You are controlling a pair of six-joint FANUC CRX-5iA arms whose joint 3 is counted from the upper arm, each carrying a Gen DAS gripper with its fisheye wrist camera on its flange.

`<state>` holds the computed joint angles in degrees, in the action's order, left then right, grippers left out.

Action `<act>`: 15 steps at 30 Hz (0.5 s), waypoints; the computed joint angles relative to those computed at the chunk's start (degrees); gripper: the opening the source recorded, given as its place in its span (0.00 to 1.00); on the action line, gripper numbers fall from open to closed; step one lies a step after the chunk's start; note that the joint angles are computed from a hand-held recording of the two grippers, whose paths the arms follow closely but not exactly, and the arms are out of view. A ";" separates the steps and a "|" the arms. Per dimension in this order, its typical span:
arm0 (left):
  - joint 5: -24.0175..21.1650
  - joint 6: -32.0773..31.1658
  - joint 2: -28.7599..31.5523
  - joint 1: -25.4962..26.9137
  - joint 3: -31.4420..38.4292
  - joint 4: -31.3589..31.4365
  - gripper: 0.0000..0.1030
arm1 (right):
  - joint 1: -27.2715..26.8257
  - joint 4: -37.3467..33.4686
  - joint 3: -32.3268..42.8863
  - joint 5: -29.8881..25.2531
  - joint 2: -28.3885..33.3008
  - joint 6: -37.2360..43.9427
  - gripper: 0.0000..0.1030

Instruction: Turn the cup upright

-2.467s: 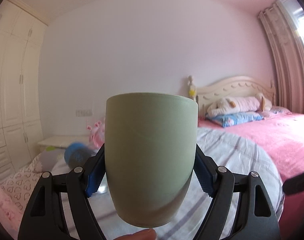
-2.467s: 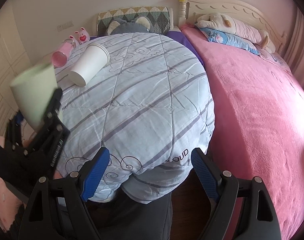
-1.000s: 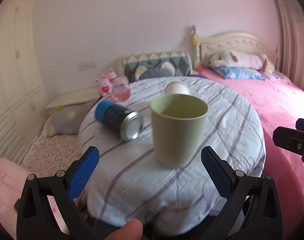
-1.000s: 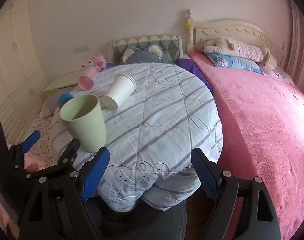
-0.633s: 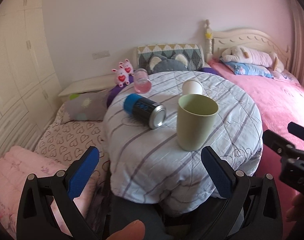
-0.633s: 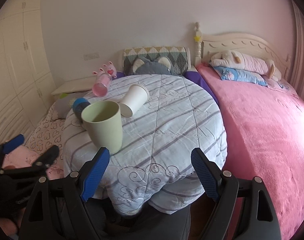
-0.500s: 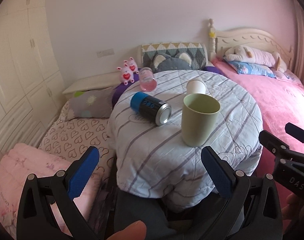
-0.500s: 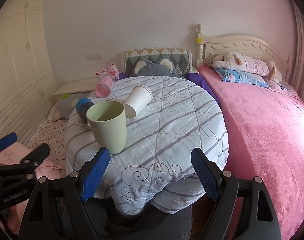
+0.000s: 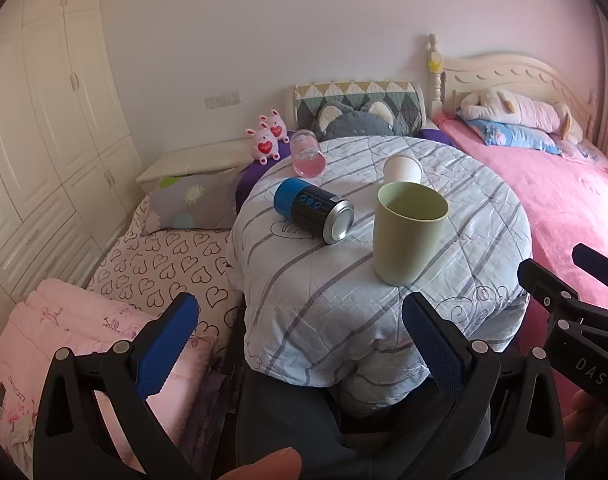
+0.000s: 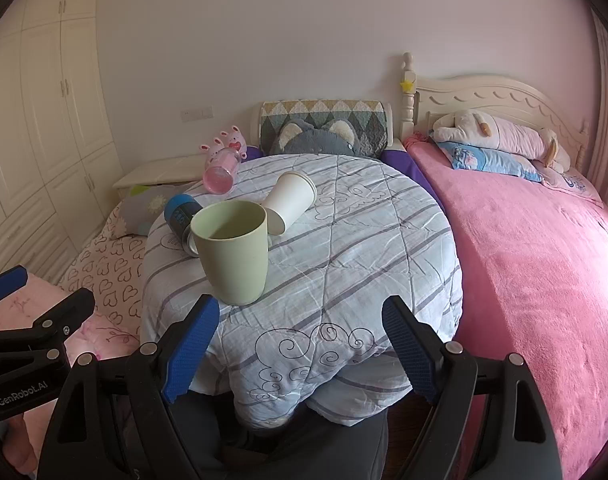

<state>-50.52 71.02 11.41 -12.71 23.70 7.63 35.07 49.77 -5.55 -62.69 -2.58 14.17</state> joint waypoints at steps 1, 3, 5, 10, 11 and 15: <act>-0.15 0.02 -0.02 0.00 0.02 0.00 1.00 | 0.03 -0.04 -0.05 0.04 -0.08 -0.01 0.82; -0.31 0.07 -0.03 -0.10 0.12 -0.11 1.00 | 0.07 -0.13 0.03 -0.05 -0.04 0.09 0.82; -0.33 0.14 -0.01 -0.08 0.16 -0.07 1.00 | 0.07 -0.12 0.08 -0.04 -0.01 0.20 0.82; -0.34 -0.29 0.02 0.09 -0.03 0.73 1.00 | 0.02 -0.36 0.20 0.10 0.08 0.33 0.82; -0.32 -0.35 0.00 0.15 -0.14 1.08 1.00 | 0.04 -0.41 0.28 0.01 0.13 0.37 0.82; 0.92 0.07 -0.44 0.08 -0.91 0.86 1.00 | 0.09 -0.50 0.28 0.05 0.08 0.39 0.82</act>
